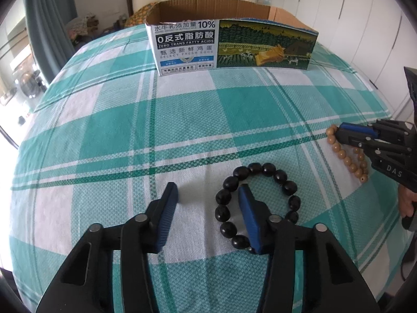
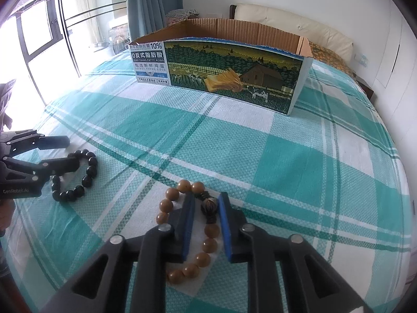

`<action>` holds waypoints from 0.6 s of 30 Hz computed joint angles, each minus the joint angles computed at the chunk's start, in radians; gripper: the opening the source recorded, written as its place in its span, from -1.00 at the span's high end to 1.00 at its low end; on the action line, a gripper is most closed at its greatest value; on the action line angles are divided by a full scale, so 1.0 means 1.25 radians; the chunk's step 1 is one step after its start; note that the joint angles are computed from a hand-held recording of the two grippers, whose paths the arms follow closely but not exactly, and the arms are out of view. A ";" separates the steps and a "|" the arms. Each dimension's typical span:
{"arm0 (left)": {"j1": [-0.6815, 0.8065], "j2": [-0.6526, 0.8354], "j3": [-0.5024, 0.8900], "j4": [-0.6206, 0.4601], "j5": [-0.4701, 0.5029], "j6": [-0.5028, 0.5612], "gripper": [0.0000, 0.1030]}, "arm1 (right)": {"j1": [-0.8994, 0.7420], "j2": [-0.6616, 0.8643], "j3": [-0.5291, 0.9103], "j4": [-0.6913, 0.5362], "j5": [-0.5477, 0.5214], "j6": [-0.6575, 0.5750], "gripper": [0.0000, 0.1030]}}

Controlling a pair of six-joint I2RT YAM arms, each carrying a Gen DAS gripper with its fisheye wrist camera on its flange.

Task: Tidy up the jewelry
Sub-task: 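Grasp the black bead bracelet with the left tool while the right tool grasps the brown bead bracelet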

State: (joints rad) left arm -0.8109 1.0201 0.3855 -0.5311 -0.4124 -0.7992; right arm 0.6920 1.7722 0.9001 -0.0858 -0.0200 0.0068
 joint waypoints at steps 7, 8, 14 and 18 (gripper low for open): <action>0.016 -0.158 -0.015 -0.064 0.061 -0.014 0.81 | -0.017 -0.153 -0.083 -0.015 -0.043 0.064 0.73; 0.006 -0.187 -0.007 -0.090 0.055 -0.024 0.81 | -0.019 -0.182 -0.092 -0.026 -0.046 0.070 0.73; -0.050 -0.293 0.075 -0.214 0.018 -0.071 0.81 | -0.017 -0.320 -0.093 -0.116 -0.047 0.085 0.73; -0.066 -0.310 0.131 -0.262 -0.003 -0.082 0.81 | -0.018 -0.375 -0.065 -0.172 -0.050 0.093 0.73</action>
State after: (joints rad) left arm -0.8935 0.6331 0.5492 -0.8580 -0.4157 -0.9022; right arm 0.6697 1.3040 0.8190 -0.3008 -0.0830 0.1226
